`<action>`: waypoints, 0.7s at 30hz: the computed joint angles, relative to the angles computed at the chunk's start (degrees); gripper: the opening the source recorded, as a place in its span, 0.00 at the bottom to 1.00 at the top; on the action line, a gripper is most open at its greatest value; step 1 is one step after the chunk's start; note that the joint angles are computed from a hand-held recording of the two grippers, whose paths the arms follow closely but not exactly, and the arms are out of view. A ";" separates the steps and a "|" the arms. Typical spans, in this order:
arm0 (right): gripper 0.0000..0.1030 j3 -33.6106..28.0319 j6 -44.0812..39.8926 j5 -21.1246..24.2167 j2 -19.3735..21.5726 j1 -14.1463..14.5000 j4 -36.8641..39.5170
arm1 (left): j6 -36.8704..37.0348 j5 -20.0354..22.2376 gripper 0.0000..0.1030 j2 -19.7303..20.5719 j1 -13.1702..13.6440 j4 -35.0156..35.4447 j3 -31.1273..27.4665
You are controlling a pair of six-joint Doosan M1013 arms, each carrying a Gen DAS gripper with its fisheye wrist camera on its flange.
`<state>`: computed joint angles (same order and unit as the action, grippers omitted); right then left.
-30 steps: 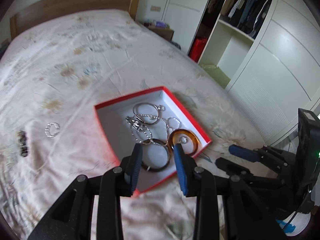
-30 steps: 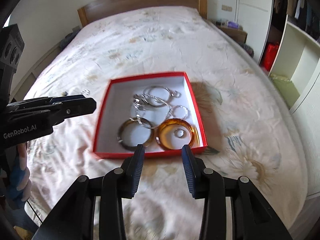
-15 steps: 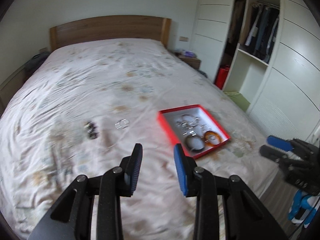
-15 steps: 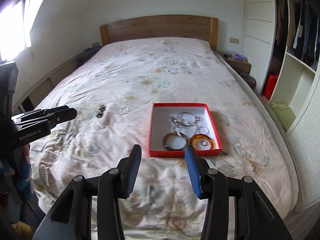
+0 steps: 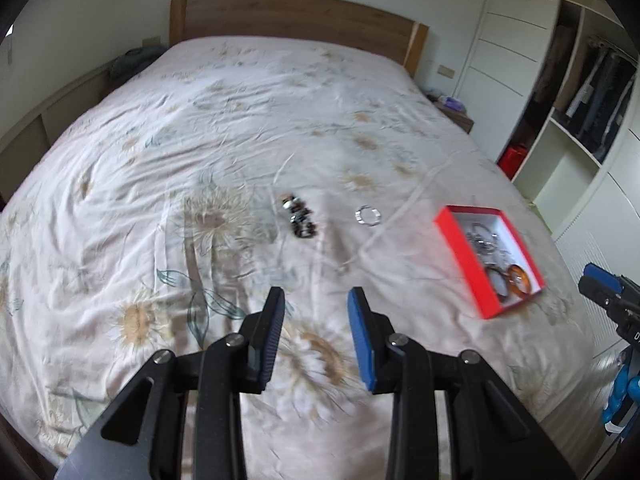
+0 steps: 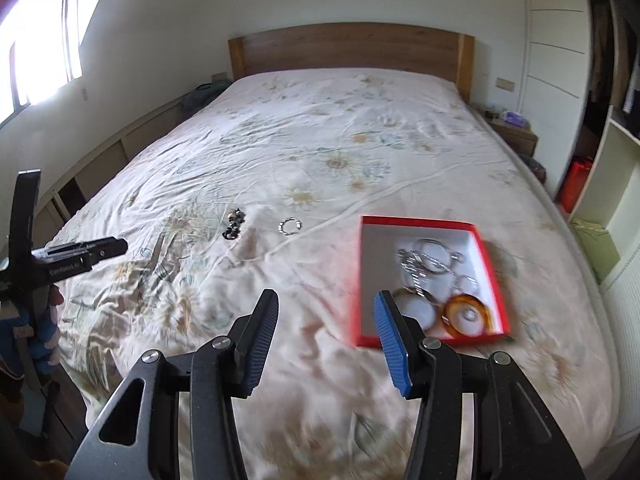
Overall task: Organize jewelry
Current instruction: 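Withdraw both tools from the red box toward the beaded bracelet and twisted hoop, then grasp the dark beaded bracelet with the left tool while the right tool grasps the twisted silver hoop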
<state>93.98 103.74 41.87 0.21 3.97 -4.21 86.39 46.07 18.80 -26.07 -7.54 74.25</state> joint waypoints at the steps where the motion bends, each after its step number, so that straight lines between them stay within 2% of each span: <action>1: 0.48 -0.93 -0.92 0.21 1.37 -0.01 0.97 | 0.10 0.37 0.30 0.87 0.20 -0.18 -0.60; 5: 0.48 -4.56 -4.25 1.32 6.47 -0.23 4.91 | -0.23 3.14 0.38 5.48 0.62 -0.23 -4.80; 12: 0.48 -12.00 -8.32 4.53 16.63 -0.92 9.81 | 0.26 7.59 0.38 14.77 0.60 -0.74 -15.33; 21: 0.48 -19.09 -10.22 7.59 25.35 -1.33 12.77 | -0.90 13.46 0.38 25.11 0.69 -0.42 -27.81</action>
<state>74.89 93.52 49.46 25.56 2.64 8.56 85.49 59.53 43.91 -25.38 -7.96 46.45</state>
